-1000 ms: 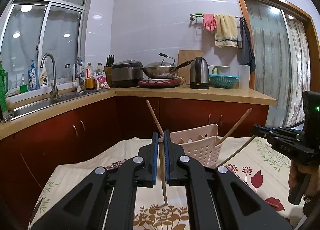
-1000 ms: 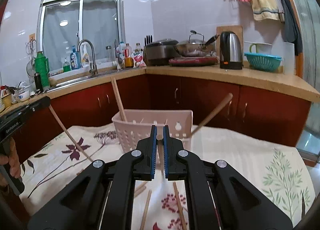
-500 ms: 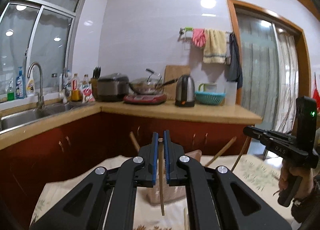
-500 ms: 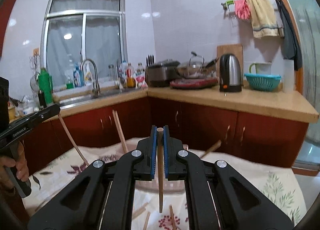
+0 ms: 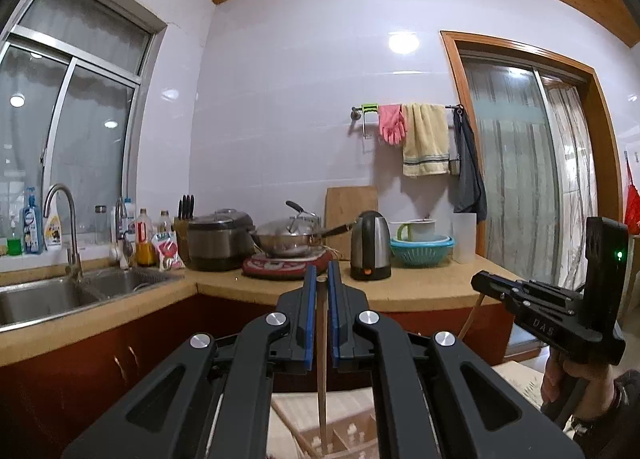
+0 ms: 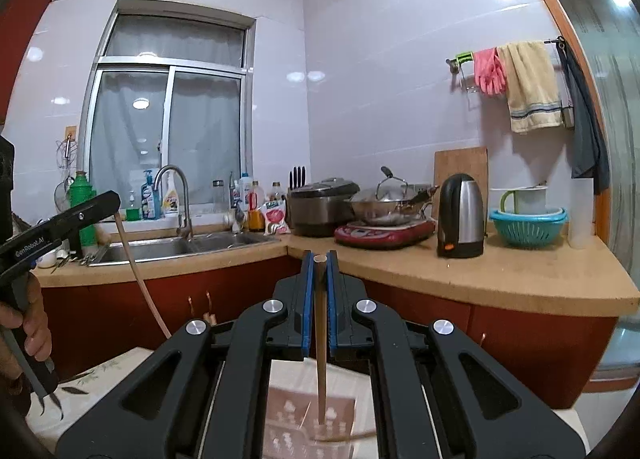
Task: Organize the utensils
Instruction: 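Lower the chopsticks into the holder and open both tools, then move both open tools back toward the remaining chopsticks on the cloth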
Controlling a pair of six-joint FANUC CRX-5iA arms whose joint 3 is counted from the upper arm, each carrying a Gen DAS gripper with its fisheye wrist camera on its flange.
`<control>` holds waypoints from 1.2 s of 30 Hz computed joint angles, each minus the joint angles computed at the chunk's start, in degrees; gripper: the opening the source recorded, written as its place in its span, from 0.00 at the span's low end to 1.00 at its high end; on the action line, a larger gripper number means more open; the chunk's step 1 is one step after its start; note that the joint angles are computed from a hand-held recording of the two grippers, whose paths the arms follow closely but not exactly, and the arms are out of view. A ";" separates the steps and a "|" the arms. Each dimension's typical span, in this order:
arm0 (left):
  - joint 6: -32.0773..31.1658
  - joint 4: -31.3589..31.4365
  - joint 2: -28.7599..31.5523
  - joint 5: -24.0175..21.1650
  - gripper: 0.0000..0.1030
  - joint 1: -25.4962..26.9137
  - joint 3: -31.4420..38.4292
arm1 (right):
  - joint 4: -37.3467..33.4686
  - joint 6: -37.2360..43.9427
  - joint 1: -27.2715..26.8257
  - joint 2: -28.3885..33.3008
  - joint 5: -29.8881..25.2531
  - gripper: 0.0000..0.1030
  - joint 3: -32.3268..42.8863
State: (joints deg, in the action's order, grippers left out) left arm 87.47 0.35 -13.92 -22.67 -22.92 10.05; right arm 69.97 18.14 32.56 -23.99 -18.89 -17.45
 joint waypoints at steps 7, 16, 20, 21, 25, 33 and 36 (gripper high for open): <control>0.65 0.56 3.25 0.51 0.06 0.15 -0.03 | -4.77 2.17 -1.03 3.39 0.82 0.06 0.08; 3.34 0.32 5.79 -6.16 0.36 0.59 -2.18 | -15.30 8.86 2.45 4.34 -4.09 0.11 -1.01; 6.82 -1.81 4.28 -7.64 0.57 0.63 -3.46 | -13.89 7.55 3.70 2.79 -5.56 0.22 -2.57; 8.61 -3.09 3.34 -8.21 0.61 0.56 -4.03 | -13.18 7.04 4.03 2.35 -5.98 0.24 -2.96; 11.81 -6.42 1.07 -10.31 0.66 -0.08 -5.14 | -11.64 5.92 6.07 -0.44 -8.26 0.27 -4.70; 18.41 -15.33 -4.40 -16.77 0.69 -4.22 -8.39 | -8.41 3.21 14.57 -7.87 -18.88 0.27 -10.04; 19.45 -16.84 -6.02 -19.78 0.69 -6.04 -10.12 | -7.47 1.44 19.76 -10.88 -25.22 0.27 -12.87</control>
State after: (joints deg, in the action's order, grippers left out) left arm 106.91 -16.49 -19.94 -42.45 -28.96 -0.07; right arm 62.50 19.58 52.33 -34.88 -44.10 -30.31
